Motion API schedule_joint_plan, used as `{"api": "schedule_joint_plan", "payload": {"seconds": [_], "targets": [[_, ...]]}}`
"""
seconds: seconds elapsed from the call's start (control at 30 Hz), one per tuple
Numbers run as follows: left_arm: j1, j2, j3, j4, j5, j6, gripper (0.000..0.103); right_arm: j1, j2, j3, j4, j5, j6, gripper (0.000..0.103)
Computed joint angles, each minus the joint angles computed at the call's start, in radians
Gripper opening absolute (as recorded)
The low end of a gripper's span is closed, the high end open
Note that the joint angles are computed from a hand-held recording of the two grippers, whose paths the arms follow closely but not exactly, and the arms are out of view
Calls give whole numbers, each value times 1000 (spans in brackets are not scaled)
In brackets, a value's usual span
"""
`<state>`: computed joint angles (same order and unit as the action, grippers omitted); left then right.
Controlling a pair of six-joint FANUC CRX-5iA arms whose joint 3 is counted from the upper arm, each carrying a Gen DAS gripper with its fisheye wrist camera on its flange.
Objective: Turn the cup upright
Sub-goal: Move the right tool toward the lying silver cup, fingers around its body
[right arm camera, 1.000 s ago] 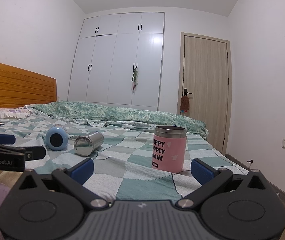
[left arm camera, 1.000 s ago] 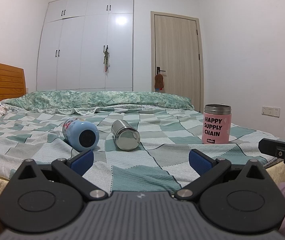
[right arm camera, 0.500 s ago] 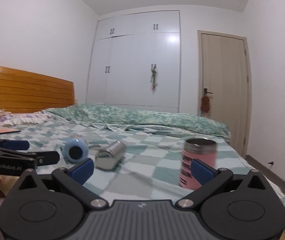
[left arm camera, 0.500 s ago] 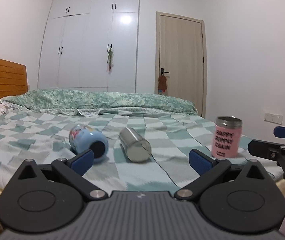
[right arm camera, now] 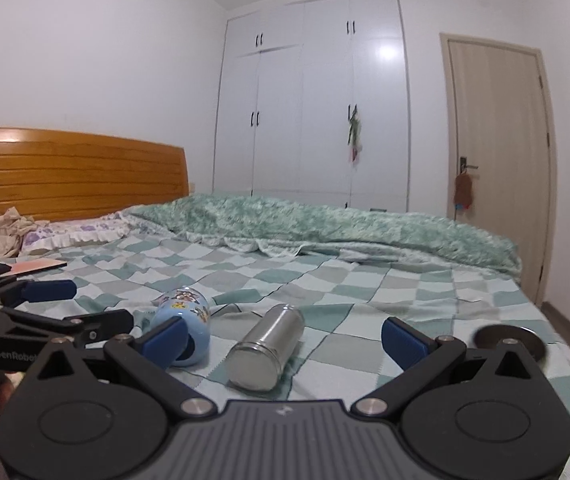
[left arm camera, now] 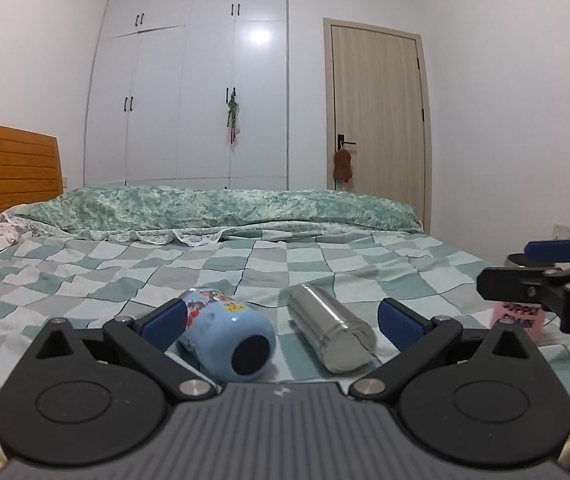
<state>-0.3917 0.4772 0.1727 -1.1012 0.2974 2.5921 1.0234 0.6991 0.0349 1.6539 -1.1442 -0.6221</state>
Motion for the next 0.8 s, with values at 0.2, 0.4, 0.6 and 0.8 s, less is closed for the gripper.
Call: {"api": "schedule_joint_plan", "payload": {"seconds": [0.2,0.4,0.6,0.8], "targets": [[-98,82,195,-609,-102,623,103,-86,39,116,-66,151,118,103],[-149,181,333,-1057,-82,1093,103,-138,96,263,-218,248,273,103],[-160,273,461,-1278,-29,1283,103,-169,191,479,-434,270,507,103],[-147,352,583,-1370,63,1319,103,-182,344,815,-701,186,785,103]]}}
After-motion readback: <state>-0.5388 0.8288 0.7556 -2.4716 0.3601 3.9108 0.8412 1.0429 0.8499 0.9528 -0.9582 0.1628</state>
